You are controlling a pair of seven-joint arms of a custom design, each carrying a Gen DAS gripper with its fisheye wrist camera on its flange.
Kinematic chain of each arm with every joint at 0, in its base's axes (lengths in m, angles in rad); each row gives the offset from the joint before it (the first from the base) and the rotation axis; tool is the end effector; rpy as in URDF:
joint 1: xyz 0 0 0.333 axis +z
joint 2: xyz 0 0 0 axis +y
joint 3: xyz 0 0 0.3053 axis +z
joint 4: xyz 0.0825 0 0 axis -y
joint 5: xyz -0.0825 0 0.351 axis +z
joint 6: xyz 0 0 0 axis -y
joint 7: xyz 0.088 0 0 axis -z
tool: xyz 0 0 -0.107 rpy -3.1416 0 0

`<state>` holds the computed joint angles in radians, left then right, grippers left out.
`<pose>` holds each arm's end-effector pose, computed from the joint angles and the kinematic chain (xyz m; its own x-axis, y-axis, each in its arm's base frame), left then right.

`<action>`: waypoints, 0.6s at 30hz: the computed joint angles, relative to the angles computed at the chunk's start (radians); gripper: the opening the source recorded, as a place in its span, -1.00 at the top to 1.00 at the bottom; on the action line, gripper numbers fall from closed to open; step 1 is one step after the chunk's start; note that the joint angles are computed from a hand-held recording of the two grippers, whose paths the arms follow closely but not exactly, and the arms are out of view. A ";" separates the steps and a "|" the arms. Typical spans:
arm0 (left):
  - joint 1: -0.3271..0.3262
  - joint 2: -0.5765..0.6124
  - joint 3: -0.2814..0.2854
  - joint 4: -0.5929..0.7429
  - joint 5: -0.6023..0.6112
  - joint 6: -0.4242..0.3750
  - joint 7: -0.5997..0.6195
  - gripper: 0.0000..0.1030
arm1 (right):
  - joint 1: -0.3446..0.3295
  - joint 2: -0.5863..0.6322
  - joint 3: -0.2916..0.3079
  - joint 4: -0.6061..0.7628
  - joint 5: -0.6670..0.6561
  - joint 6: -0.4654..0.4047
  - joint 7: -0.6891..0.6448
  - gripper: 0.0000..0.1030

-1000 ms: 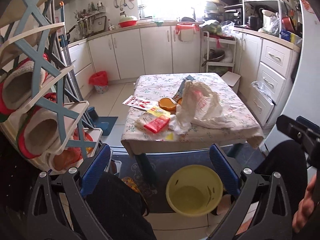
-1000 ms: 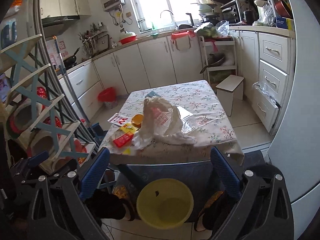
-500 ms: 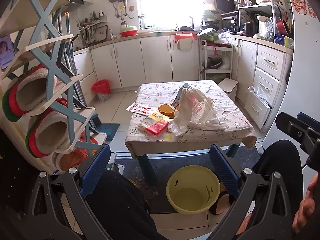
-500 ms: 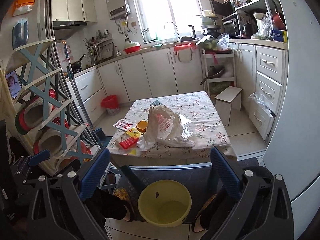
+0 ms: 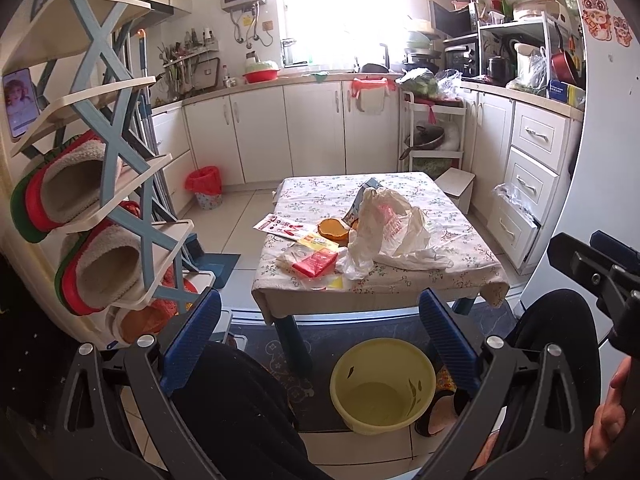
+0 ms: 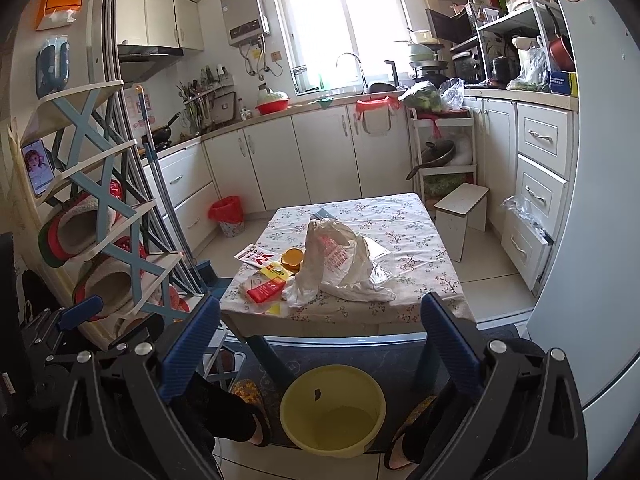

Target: Collect trash

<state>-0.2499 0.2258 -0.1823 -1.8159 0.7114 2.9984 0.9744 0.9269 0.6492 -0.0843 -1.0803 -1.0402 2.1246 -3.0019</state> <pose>0.5557 -0.2963 0.5251 -0.3962 -0.9125 -0.1022 -0.4692 0.2968 -0.8317 0.5024 0.5380 0.5122 -0.2860 -0.9308 -0.2276 -0.4022 0.3322 -0.8532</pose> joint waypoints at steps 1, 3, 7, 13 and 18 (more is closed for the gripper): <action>0.000 -0.001 0.001 -0.002 0.001 0.002 -0.002 -0.85 | 0.000 0.001 0.000 0.003 0.000 0.000 -0.001 -0.87; -0.003 -0.003 0.005 -0.004 0.009 0.005 -0.011 -0.85 | 0.001 0.005 0.000 0.010 0.001 -0.001 -0.005 -0.87; -0.004 -0.001 0.007 -0.001 0.016 0.005 -0.022 -0.85 | 0.000 0.007 -0.001 0.013 0.004 0.006 -0.011 -0.87; -0.001 0.003 0.003 0.002 0.007 0.002 -0.014 -0.85 | -0.005 0.006 -0.002 0.009 0.014 0.017 -0.012 -0.87; -0.003 0.006 0.004 0.004 0.009 0.000 -0.017 -0.85 | -0.005 0.006 0.000 0.008 0.017 0.021 -0.012 -0.87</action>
